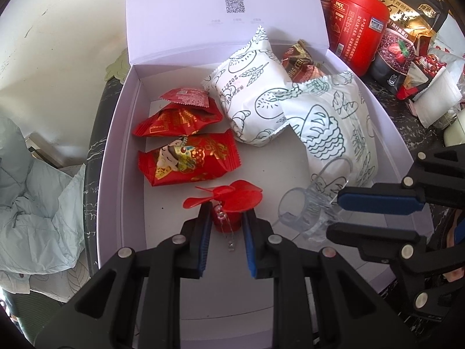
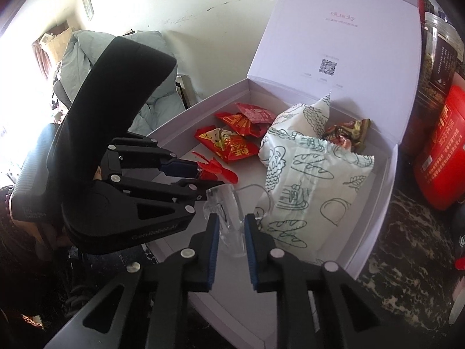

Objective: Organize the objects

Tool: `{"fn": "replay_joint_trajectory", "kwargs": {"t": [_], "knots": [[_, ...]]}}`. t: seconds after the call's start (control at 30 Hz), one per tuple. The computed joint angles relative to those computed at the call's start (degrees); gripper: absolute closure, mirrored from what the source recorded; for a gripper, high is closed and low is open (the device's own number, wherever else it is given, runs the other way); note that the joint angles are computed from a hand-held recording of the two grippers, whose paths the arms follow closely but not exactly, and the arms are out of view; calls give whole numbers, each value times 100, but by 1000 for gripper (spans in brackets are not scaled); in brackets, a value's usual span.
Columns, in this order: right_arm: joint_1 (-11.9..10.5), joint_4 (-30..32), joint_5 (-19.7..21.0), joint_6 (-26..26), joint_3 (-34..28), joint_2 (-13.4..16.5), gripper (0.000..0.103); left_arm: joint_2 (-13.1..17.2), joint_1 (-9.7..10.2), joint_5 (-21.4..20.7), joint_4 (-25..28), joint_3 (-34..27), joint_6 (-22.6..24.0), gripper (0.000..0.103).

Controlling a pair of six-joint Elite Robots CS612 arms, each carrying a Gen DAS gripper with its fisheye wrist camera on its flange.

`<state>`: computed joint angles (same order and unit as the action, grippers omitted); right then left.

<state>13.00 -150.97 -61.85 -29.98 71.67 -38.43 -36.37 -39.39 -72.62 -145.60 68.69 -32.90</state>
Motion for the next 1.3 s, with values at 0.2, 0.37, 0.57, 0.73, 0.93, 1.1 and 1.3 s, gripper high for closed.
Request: {"fn": "replay_joint_trajectory", "kwargs": {"t": [0.2,0.37,0.57,0.73,0.93,1.1,1.3], "knots": [[4,-12,-83,-17,48,-34,86,9,-9,84,121,-38,-25,79],[-16,-275,-115,28,178,-97,76,38,-10,14,127,-95,-36,59],[5,-1144,-569,213,366,-135,51,42,-78,136,216,-114,38,45],[-42,-1107,-508,275,370,-141,50,14,-90,148,180,-74,-8,44],[-77,-1238,-501,442,325,-103,36,-80,-104,241,-122,97,-91,43],[-104,-1444,-479,686,307,-83,26,-134,-101,269,-138,156,-306,43],[-135,-1894,-450,1020,370,-102,11,-287,-147,319,-473,337,-535,43]]}}
